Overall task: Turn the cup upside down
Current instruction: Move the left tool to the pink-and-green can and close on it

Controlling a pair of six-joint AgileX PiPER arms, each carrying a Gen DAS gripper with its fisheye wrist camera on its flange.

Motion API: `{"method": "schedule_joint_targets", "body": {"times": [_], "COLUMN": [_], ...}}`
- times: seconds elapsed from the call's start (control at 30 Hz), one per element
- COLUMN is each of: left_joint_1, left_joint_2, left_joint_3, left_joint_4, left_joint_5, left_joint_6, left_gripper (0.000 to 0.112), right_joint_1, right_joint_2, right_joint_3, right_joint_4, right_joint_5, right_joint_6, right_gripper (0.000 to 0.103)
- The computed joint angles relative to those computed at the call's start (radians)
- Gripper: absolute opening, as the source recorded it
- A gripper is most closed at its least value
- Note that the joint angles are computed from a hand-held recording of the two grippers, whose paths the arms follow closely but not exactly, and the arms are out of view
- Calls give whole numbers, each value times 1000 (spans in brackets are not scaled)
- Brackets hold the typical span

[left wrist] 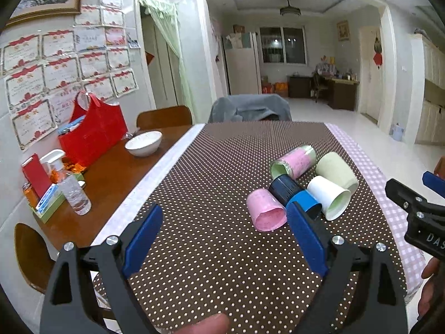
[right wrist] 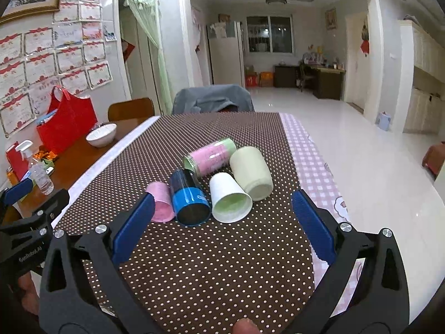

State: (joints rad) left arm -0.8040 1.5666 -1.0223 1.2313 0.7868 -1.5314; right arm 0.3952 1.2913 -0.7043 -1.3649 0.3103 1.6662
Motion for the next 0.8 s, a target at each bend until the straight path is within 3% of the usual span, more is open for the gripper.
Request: {"method": "schedule_joint_targets", "body": {"times": [0.13,0.33,0.5,0.8], "left_joint_1": [80,171,223,258], "left_joint_2": [92,271,402,602], "left_joint_3": [-100,-307,-477,-779], "left_joint_4": [-87,-266,-436,-634], "left_joint_5": [-84,-150,-146,-71], "left_joint_6": [134,372,575,827], "left_gripper": [89,89,89,89], "right_joint_1": [-74,-164,-227,-289], "right_joint_2": [90,215,314,418], "right_joint_3": [-61,-152,-233,-328], "right_joint_4": [110,279,512,800], "right_joint_5": [-60,-119,-142,-150], "right_joint_6": [-127,-326,-580,-886], "right_gripper": [97,97,97,97]}}
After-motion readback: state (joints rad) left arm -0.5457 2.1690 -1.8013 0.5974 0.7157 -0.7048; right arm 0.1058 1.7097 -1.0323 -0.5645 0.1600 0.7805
